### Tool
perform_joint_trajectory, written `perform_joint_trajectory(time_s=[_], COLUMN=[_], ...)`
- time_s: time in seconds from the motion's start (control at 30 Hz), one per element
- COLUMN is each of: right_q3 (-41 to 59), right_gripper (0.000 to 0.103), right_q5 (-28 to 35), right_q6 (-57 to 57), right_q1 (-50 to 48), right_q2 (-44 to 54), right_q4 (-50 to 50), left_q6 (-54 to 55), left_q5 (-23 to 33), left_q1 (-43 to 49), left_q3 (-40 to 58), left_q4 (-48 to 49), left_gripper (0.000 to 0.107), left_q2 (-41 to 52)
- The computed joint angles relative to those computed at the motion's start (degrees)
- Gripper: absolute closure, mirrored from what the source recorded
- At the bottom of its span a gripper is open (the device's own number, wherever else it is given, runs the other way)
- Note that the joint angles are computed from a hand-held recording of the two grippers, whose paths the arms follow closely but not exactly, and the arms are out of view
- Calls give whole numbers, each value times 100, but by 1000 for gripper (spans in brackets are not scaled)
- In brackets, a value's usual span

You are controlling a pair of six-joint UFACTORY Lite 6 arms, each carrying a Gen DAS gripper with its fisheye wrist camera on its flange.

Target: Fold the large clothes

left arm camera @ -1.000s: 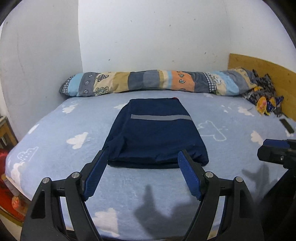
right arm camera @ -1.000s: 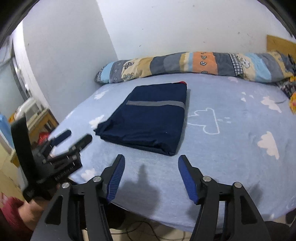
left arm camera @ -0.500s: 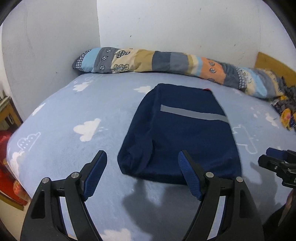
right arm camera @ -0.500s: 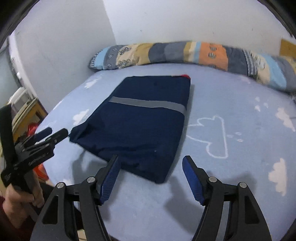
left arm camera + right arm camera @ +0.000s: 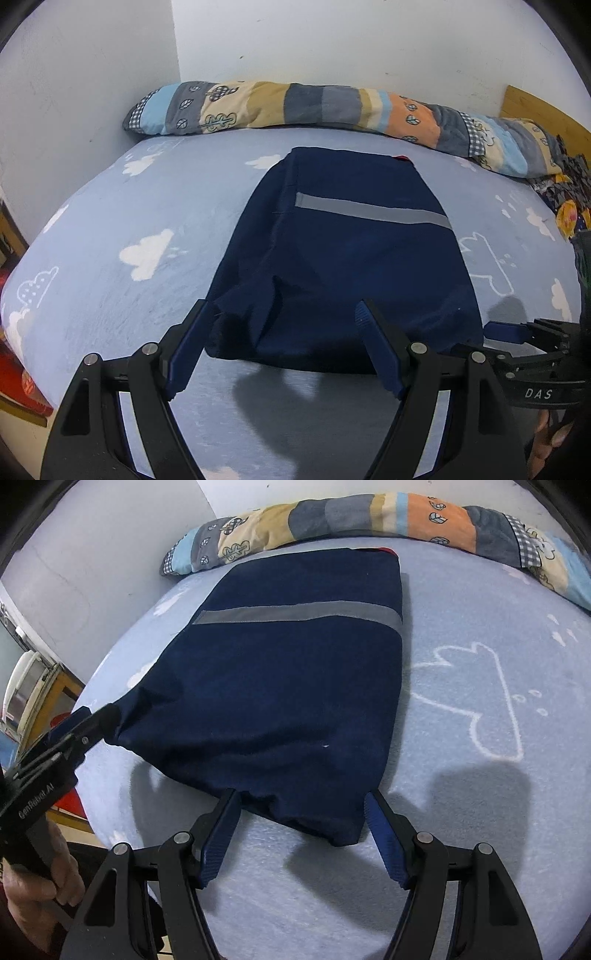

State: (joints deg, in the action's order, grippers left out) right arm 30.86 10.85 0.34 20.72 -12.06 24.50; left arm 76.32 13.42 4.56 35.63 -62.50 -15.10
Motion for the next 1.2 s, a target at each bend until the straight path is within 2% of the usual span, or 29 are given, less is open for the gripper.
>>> perform_joint_trajectory(time_s=[0.33, 0.6, 0.73, 0.83, 1.0, 1.13, 1.2], right_q3=[-166, -237, 26, 332, 769, 1073, 1150], right_gripper=[31, 31, 31, 31, 31, 29, 29], right_q5=[165, 635, 1087, 1405, 1526, 1663, 1782], right_q6=[-1238, -3566, -5081, -5735, -6077, -6415, -6606], right_q1=[-318, -1234, -1885, -2224, -2316, -2312, -2371], right_q2=[-385, -419, 235, 912, 1658, 2093, 2225], right_q4=[1226, 3574, 5058, 5722, 6080, 6374, 6543], left_q6=[128, 13, -120, -100, -325, -395, -366], left_q5=[-121, -81, -111, -134, -102, 407, 1097], left_q1=[-25, 4, -48, -59, -44, 260, 656], left_q3=[-29, 4, 17, 5, 49, 577, 1293], left_q4=[-75, 40, 178, 169, 338, 404, 330], left_gripper=[27, 27, 28, 28, 28, 27, 23], left_q2=[-74, -38, -23, -28, 43, 522, 1165])
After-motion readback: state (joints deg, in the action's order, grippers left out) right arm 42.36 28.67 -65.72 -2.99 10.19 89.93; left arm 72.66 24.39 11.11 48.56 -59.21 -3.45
